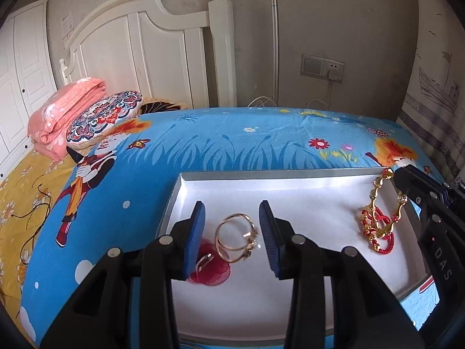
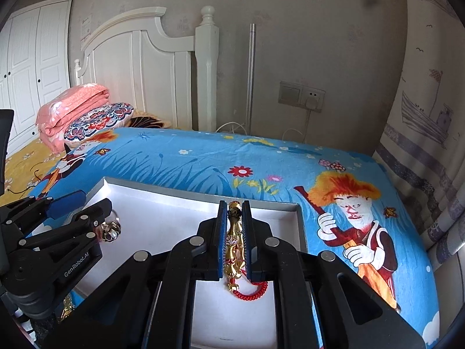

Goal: Organize jewelry
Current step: 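Carry the bracelet and rings into the white tray and open both tools, then lift both open tools out of the tray back over the jewelry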

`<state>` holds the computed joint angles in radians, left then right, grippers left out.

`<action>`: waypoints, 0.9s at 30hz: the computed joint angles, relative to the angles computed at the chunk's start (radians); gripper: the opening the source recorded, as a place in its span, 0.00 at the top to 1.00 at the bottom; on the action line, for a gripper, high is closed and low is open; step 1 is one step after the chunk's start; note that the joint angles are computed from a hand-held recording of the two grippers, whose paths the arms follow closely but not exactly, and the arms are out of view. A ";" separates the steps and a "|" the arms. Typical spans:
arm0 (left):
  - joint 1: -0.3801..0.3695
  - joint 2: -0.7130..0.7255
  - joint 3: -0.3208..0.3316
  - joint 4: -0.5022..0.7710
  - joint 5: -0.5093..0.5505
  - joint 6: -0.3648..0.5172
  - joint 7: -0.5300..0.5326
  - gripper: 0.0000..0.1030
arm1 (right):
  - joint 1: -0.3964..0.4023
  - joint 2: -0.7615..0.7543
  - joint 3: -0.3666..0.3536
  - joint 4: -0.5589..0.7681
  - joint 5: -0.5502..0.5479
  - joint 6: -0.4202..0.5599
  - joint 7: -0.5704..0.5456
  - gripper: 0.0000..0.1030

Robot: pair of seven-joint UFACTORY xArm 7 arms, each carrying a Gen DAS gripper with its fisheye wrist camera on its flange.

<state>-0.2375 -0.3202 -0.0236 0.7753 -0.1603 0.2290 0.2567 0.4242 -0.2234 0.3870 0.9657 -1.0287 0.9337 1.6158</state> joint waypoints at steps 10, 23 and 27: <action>0.015 -0.020 0.008 -0.033 0.022 -0.057 -0.009 0.29 | -0.010 -0.024 -0.011 -0.040 0.047 -0.041 -0.011 0.48; -0.030 -0.304 0.104 -0.253 -0.004 -0.090 0.039 0.08 | 0.001 -0.207 0.131 -0.153 0.125 0.024 0.050 0.48; -0.033 -0.419 0.138 -0.343 -0.003 -0.061 0.057 0.08 | 0.015 -0.243 0.192 -0.189 0.163 0.050 0.114 0.48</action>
<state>-0.2703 -0.7392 0.1145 0.4325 -0.1633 0.1684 0.3139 0.4391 -0.4660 0.5790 0.7766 -0.8654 0.9840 1.7301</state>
